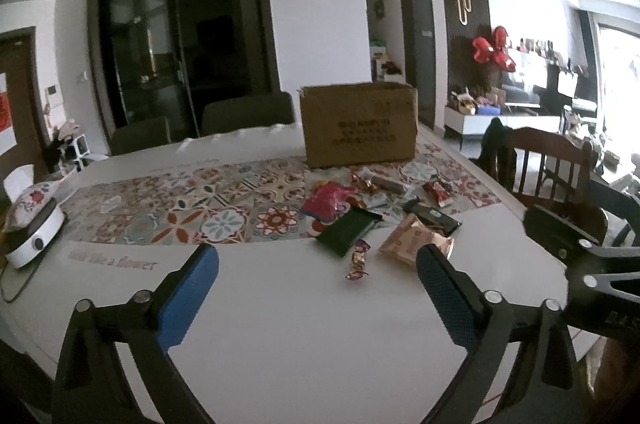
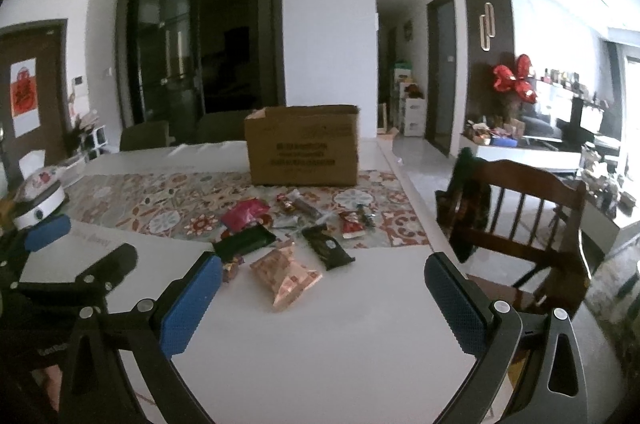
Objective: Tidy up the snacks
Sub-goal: 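Grasp the gold candy with the left tool while the right tool grasps the biscuit bag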
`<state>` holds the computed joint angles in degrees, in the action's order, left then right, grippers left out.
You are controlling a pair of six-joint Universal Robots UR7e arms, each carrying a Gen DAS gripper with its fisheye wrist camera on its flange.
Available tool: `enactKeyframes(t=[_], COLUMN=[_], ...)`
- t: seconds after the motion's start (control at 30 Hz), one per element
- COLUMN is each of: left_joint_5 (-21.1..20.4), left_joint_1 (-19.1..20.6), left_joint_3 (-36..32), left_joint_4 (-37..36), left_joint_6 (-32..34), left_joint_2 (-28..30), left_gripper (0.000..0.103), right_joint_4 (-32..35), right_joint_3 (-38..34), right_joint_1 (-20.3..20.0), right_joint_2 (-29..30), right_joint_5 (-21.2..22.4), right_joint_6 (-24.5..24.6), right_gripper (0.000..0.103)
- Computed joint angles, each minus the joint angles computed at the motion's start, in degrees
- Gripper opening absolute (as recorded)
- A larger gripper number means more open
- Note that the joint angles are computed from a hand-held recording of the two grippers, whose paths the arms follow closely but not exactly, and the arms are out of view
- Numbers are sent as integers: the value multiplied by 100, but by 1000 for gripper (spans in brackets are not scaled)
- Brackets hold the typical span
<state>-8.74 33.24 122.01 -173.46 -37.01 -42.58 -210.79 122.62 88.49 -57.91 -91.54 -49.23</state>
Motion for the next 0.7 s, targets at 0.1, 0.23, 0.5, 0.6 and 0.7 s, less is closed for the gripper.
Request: enactKeyframes(t=[0.1,0.23,0.5,0.6,0.7], left_joint_5=[-198,-431,-1259,-1405,-1612], left_joint_1=[198,446,968,1117,1245], left_joint_3=[-191,-433,-785,-897,-1007], left_joint_4=[-287,-720,-786,-704,-585], left_joint_6=[478,1097,1631,1679,1770], left_joint_2=[99,237,286,323,344], left_gripper=[91,82,60,56,48], right_joint_4=[366,806,1977,2478,2863], right_joint_3=[-253,-641,-1328,-1604,-1857], right_joint_1=[11,36,65,66,63], right_joint_2=[122,352,717,864,1021], right_joint_5=[5,-60,-173,-286,-441], right_joint_6=[-118,-263,-467,-456,-485], right_gripper=[101,95,81,75,68])
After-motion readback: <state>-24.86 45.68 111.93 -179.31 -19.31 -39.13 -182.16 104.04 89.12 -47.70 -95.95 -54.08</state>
